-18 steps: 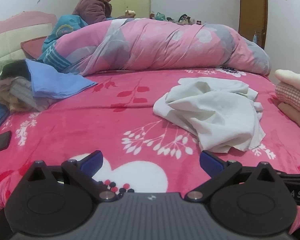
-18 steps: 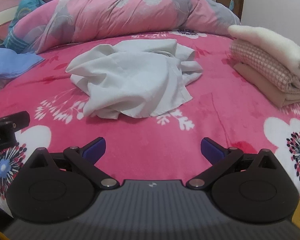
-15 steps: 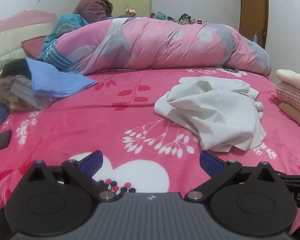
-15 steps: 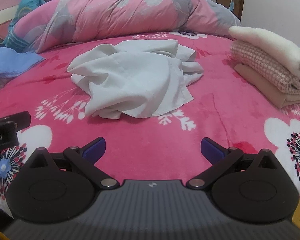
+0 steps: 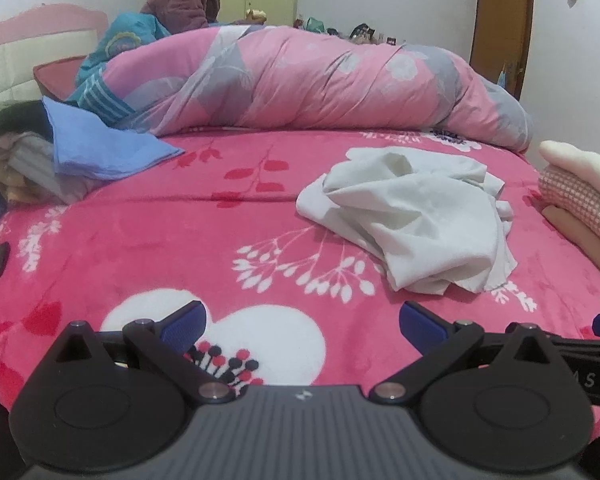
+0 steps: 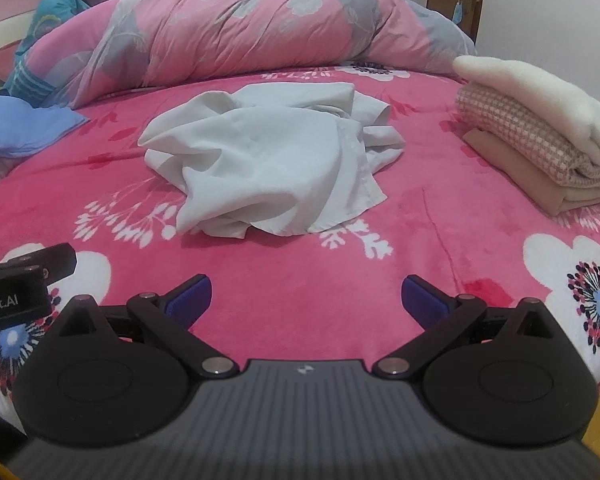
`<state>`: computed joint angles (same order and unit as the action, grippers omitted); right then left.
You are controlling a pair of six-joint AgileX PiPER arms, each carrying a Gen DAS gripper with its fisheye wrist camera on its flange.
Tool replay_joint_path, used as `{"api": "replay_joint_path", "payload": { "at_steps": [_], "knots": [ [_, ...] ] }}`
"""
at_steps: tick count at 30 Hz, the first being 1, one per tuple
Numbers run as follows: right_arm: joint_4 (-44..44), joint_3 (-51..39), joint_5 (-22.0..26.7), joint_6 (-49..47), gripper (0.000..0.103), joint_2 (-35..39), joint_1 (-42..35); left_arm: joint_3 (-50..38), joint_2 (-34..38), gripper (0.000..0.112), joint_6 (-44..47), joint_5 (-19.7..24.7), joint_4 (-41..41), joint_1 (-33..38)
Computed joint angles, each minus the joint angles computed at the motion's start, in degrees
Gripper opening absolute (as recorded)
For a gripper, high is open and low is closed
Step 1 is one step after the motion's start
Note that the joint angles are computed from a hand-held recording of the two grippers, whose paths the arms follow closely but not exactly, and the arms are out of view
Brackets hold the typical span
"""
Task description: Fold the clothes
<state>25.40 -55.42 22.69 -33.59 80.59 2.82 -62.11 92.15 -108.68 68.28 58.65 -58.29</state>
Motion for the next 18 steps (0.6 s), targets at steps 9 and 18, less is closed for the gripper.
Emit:
{"api": "replay_joint_path", "payload": {
  "at_steps": [9,18],
  "knots": [
    [-2.8,-0.2,-0.3,2.9,0.102,-0.2,0.8,0.8,-1.5,0.103,0.5,-0.3,-0.5,0.1],
    [-4.0,-0.3,-0.3,4.1,0.102,-0.2,1.1,1.3,-1.5,0.103,0.5,-0.8,-0.4,0.2]
  ]
}}
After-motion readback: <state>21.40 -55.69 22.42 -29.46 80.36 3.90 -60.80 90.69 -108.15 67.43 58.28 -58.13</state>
